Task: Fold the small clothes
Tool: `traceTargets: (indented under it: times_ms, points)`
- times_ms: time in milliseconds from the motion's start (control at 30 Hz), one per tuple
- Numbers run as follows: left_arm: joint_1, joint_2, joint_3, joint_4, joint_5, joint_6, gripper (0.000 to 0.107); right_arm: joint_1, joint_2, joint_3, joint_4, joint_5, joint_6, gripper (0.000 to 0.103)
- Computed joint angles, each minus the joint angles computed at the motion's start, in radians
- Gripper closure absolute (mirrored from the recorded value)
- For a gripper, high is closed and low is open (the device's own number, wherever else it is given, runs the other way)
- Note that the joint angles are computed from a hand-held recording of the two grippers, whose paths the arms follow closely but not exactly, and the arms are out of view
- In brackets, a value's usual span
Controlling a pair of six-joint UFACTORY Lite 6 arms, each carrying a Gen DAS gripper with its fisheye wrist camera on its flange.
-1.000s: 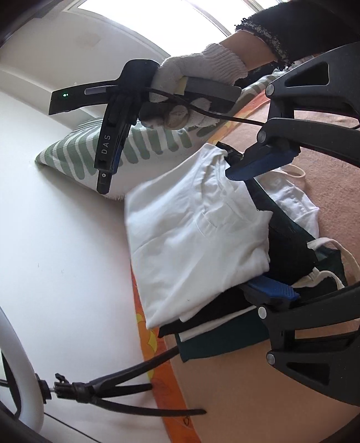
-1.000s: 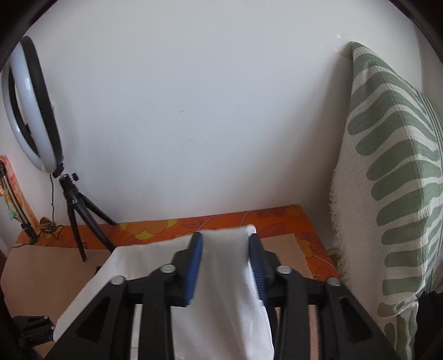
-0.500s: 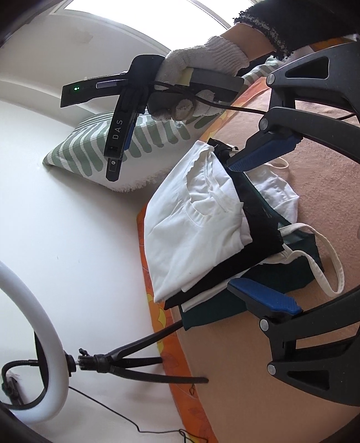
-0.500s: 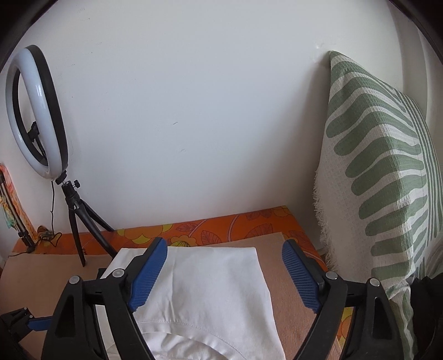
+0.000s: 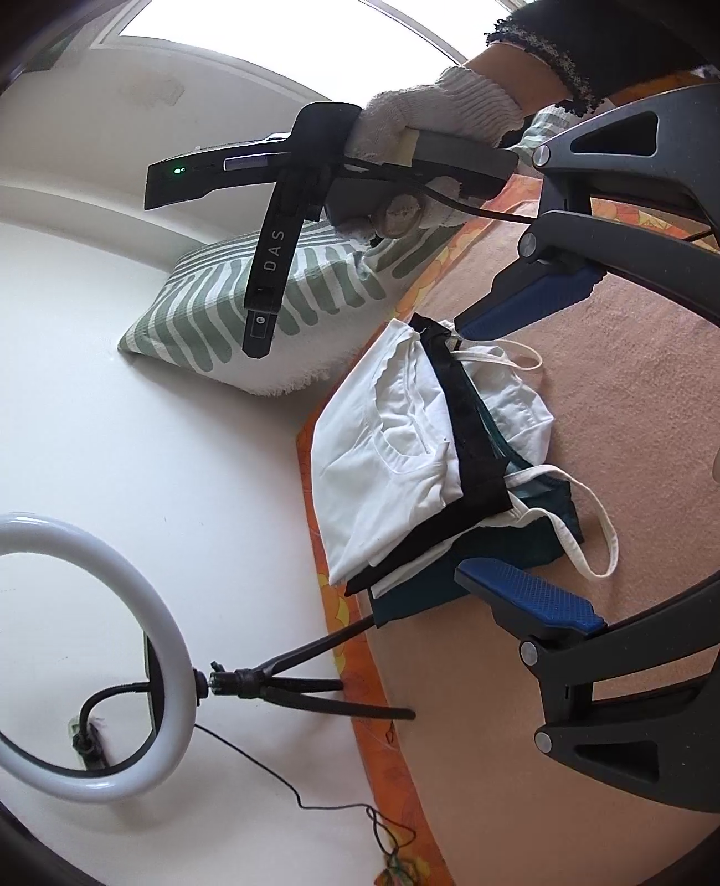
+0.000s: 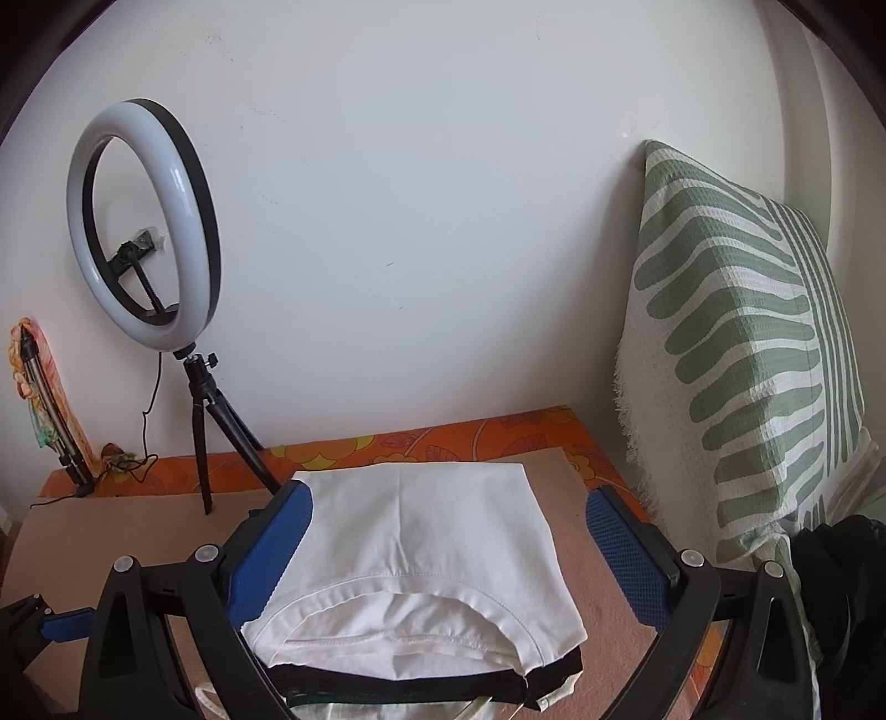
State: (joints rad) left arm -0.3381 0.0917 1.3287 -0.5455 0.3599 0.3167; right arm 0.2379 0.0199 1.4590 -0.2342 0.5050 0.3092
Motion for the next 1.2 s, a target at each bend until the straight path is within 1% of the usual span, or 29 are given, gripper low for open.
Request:
traceTargets:
  times_ms: [67, 233, 367, 533, 733, 833, 967, 1033, 1133, 1200]
  points:
    - [-0.004, -0.056, -0.045, 0.032, -0.001, -0.028, 0.026, 0.037, -0.053, -0.039, -0.066, 0.020, 0.077, 0.000]
    - [-0.009, -0.208, -0.161, 0.128, 0.007, -0.116, 0.026, 0.153, -0.169, -0.120, -0.221, 0.100, 0.263, 0.000]
    - [-0.008, -0.343, -0.258, 0.185, 0.037, -0.155, 0.026, 0.282, -0.264, -0.195, -0.364, 0.182, 0.452, 0.000]
    - [-0.008, -0.540, -0.385, 0.297, 0.075, -0.243, 0.026, 0.501, -0.343, -0.248, -0.511, 0.344, 0.665, 0.000]
    - [-0.006, -0.781, -0.510, 0.402, 0.153, -0.331, 0.026, 0.841, -0.398, -0.311, -0.686, 0.600, 0.946, 0.000]
    - [-0.015, -0.888, -0.560, 0.472, 0.194, -0.385, 0.025, 0.989, -0.407, -0.341, -0.729, 0.709, 1.054, 0.000]
    - [-0.008, -1.022, -0.628, 0.503, 0.243, -0.407, 0.025, 1.140, -0.405, -0.382, -0.755, 0.827, 1.209, 0.000]
    - [-0.037, -1.080, -0.655, 0.576, 0.265, -0.472, 0.025, 1.201, -0.394, -0.397, -0.762, 0.882, 1.272, 0.000]
    - [-0.116, -1.158, -0.691, 0.735, 0.306, -0.615, 0.021, 1.252, -0.389, -0.423, -0.759, 0.905, 1.348, 0.000]
    - [-0.171, -1.191, -0.709, 0.829, 0.333, -0.703, 0.015, 1.273, -0.383, -0.437, -0.757, 0.907, 1.382, 0.000]
